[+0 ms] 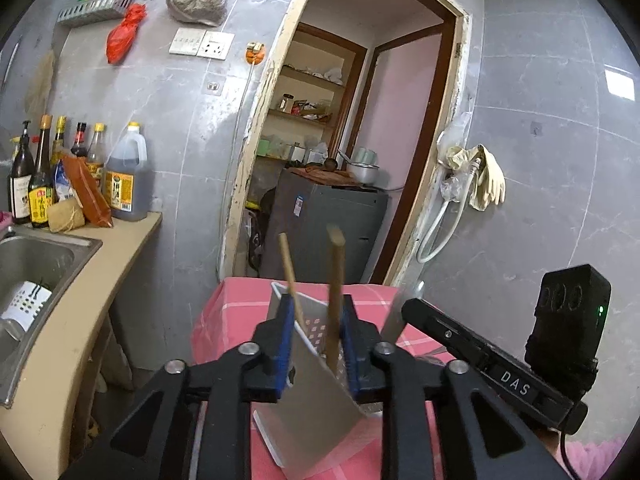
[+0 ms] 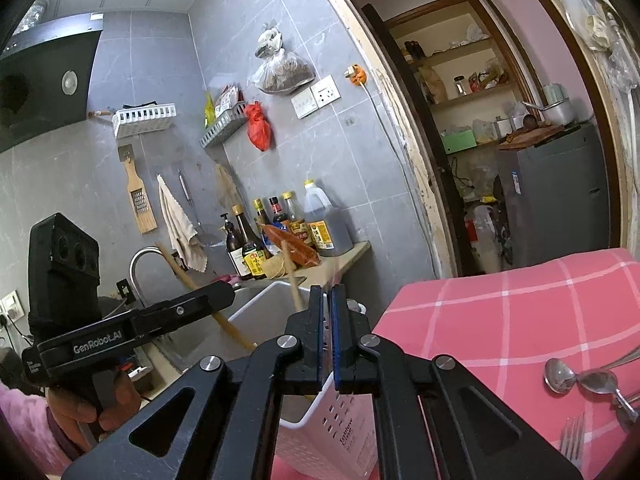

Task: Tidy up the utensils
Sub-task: 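Release the chopsticks into the holder with the left tool while the right tool drops the knife in, then move both tools back over the remaining cutlery on the table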

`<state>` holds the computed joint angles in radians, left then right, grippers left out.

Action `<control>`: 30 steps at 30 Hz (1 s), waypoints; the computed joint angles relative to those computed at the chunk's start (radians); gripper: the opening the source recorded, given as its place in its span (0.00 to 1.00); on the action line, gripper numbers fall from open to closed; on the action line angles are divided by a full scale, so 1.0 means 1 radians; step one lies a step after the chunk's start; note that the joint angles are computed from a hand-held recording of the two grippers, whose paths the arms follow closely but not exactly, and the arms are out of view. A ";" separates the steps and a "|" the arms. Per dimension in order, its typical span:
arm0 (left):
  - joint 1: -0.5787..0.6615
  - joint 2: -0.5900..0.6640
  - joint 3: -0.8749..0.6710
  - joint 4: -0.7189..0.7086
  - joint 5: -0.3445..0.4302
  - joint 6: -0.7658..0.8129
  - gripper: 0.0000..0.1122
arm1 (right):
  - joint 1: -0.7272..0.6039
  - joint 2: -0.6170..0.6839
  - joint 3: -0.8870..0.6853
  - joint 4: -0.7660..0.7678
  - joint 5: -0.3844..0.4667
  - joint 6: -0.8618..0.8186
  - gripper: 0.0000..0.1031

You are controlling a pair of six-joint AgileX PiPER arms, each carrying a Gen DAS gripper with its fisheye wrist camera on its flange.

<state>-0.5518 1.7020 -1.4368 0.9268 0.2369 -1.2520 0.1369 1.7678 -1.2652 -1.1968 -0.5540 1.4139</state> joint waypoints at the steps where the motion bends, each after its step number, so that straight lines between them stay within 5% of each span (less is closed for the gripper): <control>1: -0.005 -0.001 -0.003 0.002 0.009 0.000 0.27 | -0.002 -0.007 0.003 -0.002 0.003 0.004 0.12; 3: -0.012 -0.004 -0.013 -0.020 0.030 0.016 0.30 | -0.008 -0.026 0.012 0.005 0.009 0.003 0.25; 8: -0.031 -0.016 -0.037 -0.015 0.081 -0.002 0.39 | -0.023 -0.092 0.044 0.033 0.050 -0.009 0.37; 13: -0.092 -0.022 -0.079 0.115 0.174 -0.136 0.64 | -0.063 -0.179 0.080 0.022 0.095 0.002 0.58; 21: -0.237 0.037 -0.224 0.209 0.389 -0.196 0.90 | -0.209 -0.306 0.102 -0.168 0.082 0.145 0.97; 30: -0.388 0.182 -0.421 0.273 0.545 -0.187 0.91 | -0.431 -0.363 0.078 -0.406 -0.039 0.284 0.99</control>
<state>-0.9396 1.8843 -1.8576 1.1995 0.7823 -1.4391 -0.2941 1.4050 -1.1875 -1.6025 -0.5927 1.6978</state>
